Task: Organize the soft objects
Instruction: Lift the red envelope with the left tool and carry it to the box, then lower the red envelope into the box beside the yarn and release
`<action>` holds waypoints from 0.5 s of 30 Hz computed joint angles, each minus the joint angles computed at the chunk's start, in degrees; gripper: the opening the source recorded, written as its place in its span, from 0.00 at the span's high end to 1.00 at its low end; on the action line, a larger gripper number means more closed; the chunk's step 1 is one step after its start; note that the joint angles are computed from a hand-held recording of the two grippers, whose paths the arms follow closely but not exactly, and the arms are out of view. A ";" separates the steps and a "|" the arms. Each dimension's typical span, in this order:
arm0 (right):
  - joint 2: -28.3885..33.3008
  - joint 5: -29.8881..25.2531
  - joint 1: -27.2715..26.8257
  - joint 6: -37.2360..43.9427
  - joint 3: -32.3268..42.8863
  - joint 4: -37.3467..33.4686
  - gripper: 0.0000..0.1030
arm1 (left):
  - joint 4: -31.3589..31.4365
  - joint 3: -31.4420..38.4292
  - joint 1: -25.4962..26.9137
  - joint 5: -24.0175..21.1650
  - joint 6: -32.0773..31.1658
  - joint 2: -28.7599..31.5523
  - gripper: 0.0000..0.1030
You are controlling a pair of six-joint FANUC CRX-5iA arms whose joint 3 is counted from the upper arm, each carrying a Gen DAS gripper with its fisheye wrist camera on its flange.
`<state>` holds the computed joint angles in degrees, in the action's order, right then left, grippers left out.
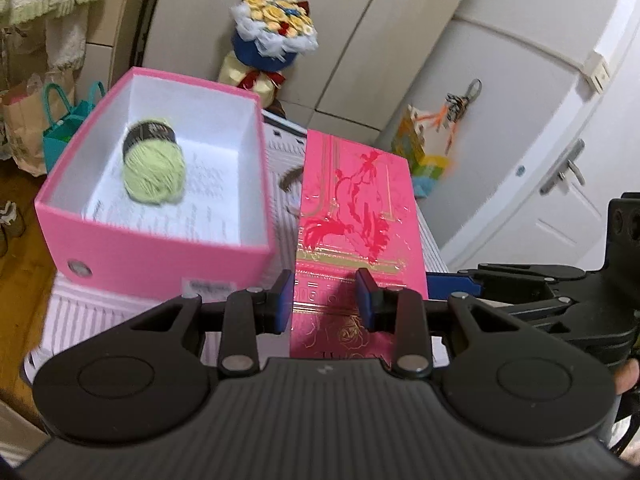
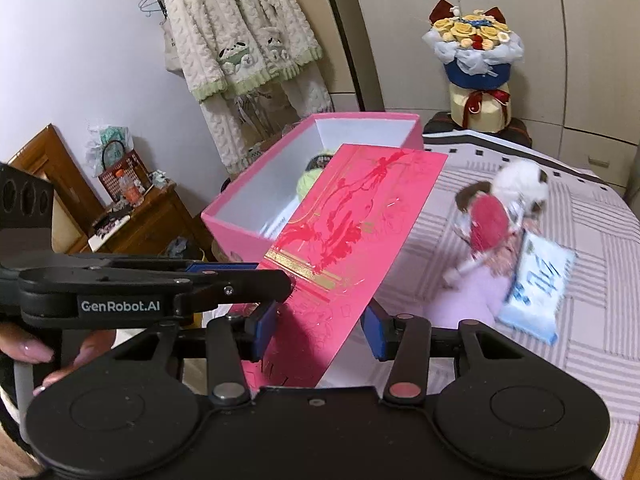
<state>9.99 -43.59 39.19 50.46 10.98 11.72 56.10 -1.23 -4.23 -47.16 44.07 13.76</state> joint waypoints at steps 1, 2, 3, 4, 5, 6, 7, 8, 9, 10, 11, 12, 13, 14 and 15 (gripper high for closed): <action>1.23 -0.23 -0.61 1.03 1.82 -1.04 0.49 | 0.11 1.32 0.24 0.01 0.02 1.11 0.71; 2.47 -0.54 -1.21 2.19 3.66 -2.12 0.49 | -0.28 3.27 0.57 -0.39 0.76 2.58 0.71; 3.99 -0.98 -1.89 3.40 5.81 -3.07 0.49 | -0.87 5.50 0.92 -1.14 1.62 4.22 0.71; 5.33 -1.38 -2.44 4.14 7.61 -3.74 0.49 | -1.24 7.33 1.23 -1.94 2.32 5.60 0.71; 6.93 -1.90 -3.07 5.07 9.74 -4.52 0.49 | -1.94 10.13 1.63 -3.28 4.01 7.67 0.70; 8.51 -2.45 -3.64 5.87 11.80 -5.12 0.49 | -2.76 13.28 1.97 -4.62 6.03 9.92 0.70; 10.09 -2.92 -4.19 6.39 13.75 -5.57 0.49 | -3.25 15.41 2.11 -5.25 7.03 11.48 0.70; 11.62 -3.37 -4.71 6.98 15.69 -6.09 0.49 | -4.13 18.16 2.16 -5.94 8.70 13.38 0.70; 13.17 -3.96 -5.20 7.60 17.72 -6.66 0.49 | -5.17 21.08 2.25 -6.62 10.71 15.38 0.71; 14.63 -4.60 -5.69 8.11 19.66 -7.20 0.49 | -5.78 22.93 2.33 -7.02 11.82 16.72 0.71; 16.17 -5.44 -6.24 8.81 21.82 -7.98 0.49 | -6.67 25.56 2.37 -7.75 13.72 18.50 0.71; 17.65 -6.34 -6.67 9.51 23.97 -8.54 0.49 | -7.36 28.42 2.48 -8.72 15.67 20.49 0.71; 19.11 -7.41 -7.13 10.23 26.16 -9.13 0.49 | -7.71 30.55 2.58 -9.54 17.15 22.06 0.71; 20.67 -8.82 -7.54 11.15 28.61 -9.59 0.49 | -8.09 33.10 2.69 -10.55 18.83 23.90 0.71; 22.25 -10.41 -7.83 12.28 31.10 -9.74 0.49 | -8.35 35.25 2.76 -11.39 20.24 25.50 0.71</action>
<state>32.24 -54.00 31.36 62.74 42.08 1.98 47.74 34.01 -1.47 -58.55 64.31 39.26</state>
